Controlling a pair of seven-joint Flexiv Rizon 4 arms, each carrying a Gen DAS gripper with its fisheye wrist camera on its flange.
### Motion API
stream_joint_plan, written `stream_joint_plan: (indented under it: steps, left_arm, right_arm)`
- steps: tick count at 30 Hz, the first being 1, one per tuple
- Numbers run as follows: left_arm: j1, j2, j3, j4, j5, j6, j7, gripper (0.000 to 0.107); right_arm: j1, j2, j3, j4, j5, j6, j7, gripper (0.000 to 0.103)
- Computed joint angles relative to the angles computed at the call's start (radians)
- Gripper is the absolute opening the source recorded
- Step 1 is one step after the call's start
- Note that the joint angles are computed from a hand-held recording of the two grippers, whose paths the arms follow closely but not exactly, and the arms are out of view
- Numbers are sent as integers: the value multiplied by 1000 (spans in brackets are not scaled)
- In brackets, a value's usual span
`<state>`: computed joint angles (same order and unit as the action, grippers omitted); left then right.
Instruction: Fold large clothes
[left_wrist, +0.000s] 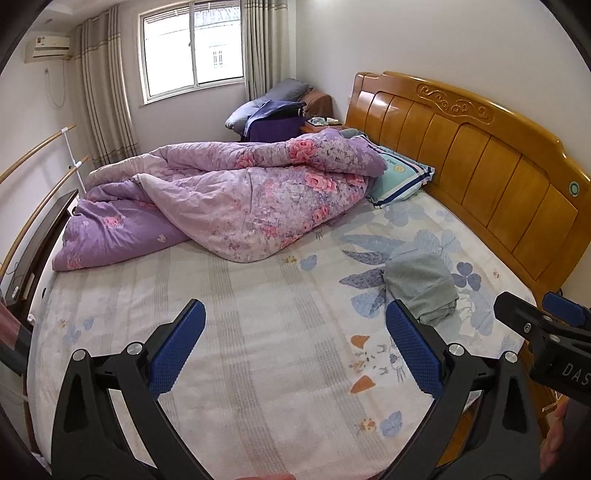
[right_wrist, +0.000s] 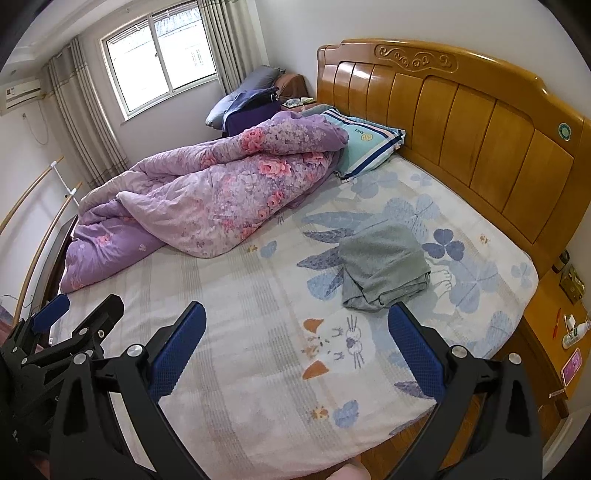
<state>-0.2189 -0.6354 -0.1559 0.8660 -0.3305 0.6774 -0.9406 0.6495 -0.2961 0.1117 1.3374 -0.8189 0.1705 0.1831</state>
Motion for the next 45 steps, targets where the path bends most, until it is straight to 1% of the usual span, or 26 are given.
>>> stream_joint_plan:
  steps: [15, 28, 32, 38, 45]
  left_arm:
    - [5, 33, -2, 57, -7, 1, 22, 98]
    - [6, 45, 4, 73, -2, -25, 6, 98]
    - [7, 46, 3, 76, -1, -27, 5, 98]
    - [4, 48, 3, 78, -1, -54, 4, 98]
    - [2, 52, 0, 88, -6, -49, 12, 98]
  right_arm:
    - [-2, 3, 3, 2, 10, 2, -4, 95]
    - [22, 8, 17, 5, 27, -43, 29, 95]
    - [25, 6, 18, -2, 29, -54, 28, 95]
    - [25, 10, 21, -1, 39, -64, 28, 95]
    - [26, 10, 24, -5, 43, -68, 17, 95]
